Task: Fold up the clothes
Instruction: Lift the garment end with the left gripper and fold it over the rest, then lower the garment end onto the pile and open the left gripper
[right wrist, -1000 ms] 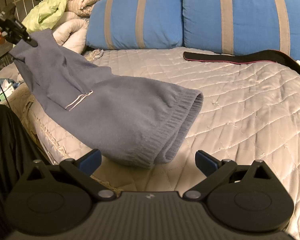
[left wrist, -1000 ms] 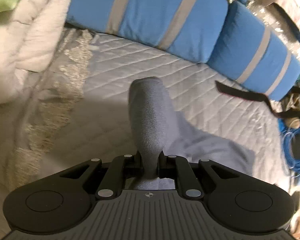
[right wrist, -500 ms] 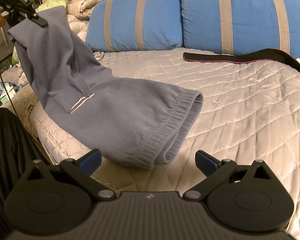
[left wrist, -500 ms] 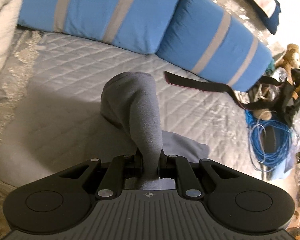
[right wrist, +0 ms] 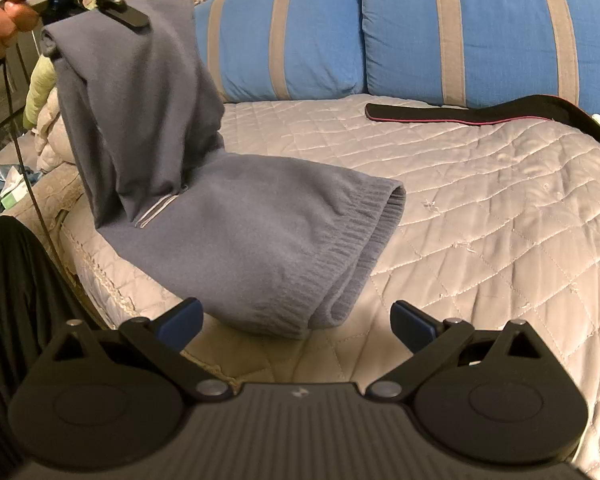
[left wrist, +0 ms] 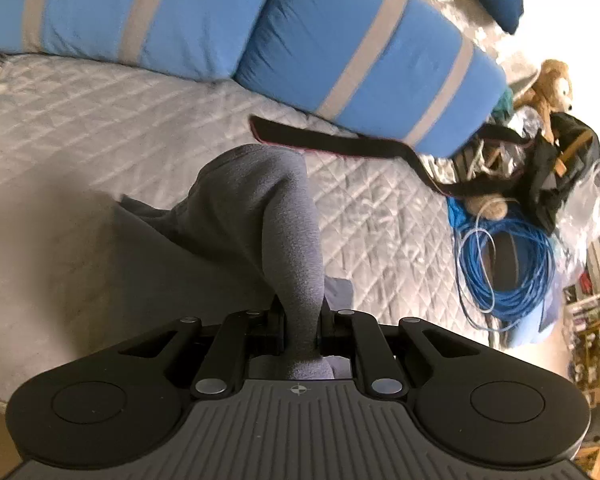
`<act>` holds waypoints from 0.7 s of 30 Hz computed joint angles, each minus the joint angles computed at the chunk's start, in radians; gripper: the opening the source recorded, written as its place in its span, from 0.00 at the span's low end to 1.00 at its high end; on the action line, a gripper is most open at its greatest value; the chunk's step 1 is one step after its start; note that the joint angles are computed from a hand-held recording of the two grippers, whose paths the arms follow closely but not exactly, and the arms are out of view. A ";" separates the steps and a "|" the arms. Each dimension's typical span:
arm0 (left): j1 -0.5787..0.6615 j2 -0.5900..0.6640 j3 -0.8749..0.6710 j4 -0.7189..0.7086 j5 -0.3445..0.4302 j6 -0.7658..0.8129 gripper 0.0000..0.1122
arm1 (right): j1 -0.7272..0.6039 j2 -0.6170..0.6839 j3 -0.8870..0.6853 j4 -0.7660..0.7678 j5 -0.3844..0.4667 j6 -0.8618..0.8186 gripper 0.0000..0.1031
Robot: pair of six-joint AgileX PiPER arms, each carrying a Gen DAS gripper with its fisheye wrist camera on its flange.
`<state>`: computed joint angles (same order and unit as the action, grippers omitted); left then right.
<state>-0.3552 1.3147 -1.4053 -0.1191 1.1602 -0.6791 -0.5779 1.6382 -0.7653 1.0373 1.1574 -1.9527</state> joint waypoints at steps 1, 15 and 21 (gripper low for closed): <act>-0.002 0.011 0.007 -0.011 -0.015 0.003 0.11 | 0.000 -0.001 0.002 0.001 -0.001 -0.002 1.00; -0.033 0.156 0.121 -0.099 -0.200 0.073 0.11 | -0.003 0.005 0.004 0.010 0.001 -0.002 1.00; -0.053 0.227 0.138 -0.132 -0.242 0.115 0.11 | -0.001 0.005 0.002 0.010 -0.002 0.004 1.00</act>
<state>-0.4085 1.5415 -1.2673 -0.2513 0.9186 -0.5638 -0.5791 1.6437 -0.7637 1.0469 1.1553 -1.9488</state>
